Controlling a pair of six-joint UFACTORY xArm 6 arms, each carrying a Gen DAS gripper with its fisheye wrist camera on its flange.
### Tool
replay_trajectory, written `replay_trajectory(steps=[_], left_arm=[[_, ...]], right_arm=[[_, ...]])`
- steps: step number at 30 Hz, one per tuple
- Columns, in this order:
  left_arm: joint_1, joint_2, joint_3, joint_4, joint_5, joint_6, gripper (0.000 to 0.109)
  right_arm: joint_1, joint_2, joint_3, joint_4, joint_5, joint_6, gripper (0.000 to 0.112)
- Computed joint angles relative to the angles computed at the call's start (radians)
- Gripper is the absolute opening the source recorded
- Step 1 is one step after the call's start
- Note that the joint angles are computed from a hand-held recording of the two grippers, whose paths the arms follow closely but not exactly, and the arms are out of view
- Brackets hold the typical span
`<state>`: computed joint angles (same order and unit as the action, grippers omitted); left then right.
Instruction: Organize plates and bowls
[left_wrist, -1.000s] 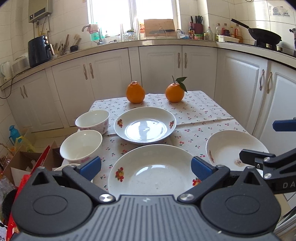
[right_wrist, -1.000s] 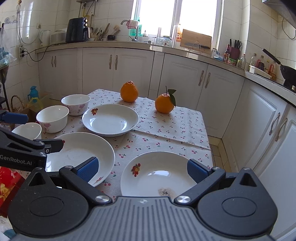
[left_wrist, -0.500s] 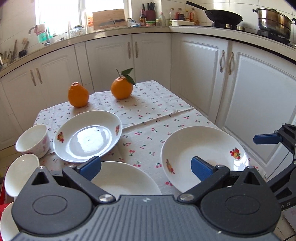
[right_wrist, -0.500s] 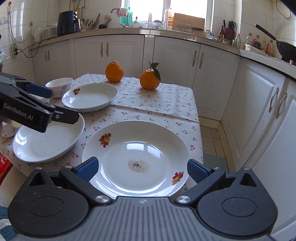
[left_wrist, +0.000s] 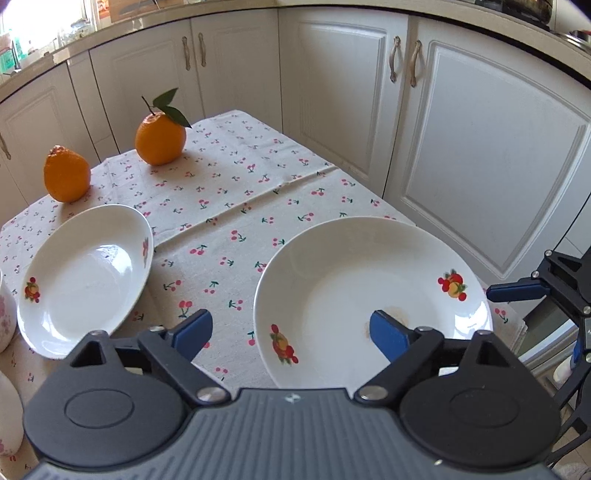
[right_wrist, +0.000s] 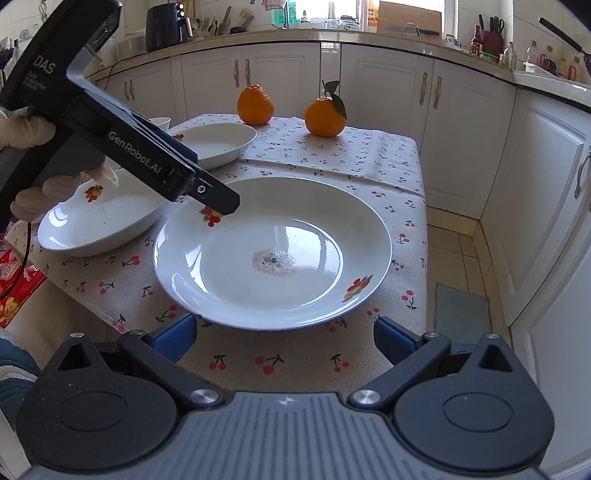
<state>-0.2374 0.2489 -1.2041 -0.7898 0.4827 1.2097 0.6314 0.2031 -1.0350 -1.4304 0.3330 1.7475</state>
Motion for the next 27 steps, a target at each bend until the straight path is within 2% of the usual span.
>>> replay_trajectory(steps=[4, 7, 13, 17, 23, 27], left_arm=[[0.002, 0.061, -0.070, 0.087, 0.058, -0.085, 0.084], [0.000, 0.099, -0.115, 0.144, 0.093, -0.129, 0.076], [0.002, 0.149, -0.181, 0.211, 0.146, -0.183, 0.066], [0.004, 0.179, -0.228, 0.222, 0.183, -0.188, 0.066], [0.013, 0.223, -0.311, 0.231, 0.284, -0.220, 0.063], [0.013, 0.235, -0.337, 0.240, 0.313, -0.220, 0.060]], right_arm=[[-0.021, 0.022, -0.007, -0.034, -0.033, 0.006, 0.103], [-0.036, 0.037, -0.013, -0.043, -0.054, -0.010, 0.103], [-0.058, 0.054, -0.029, -0.136, -0.094, 0.056, 0.103], [-0.065, 0.056, -0.034, -0.279, -0.106, 0.171, 0.103], [-0.082, 0.065, -0.052, -0.311, -0.143, 0.170, 0.103], [-0.095, 0.074, -0.064, -0.321, -0.170, 0.152, 0.103]])
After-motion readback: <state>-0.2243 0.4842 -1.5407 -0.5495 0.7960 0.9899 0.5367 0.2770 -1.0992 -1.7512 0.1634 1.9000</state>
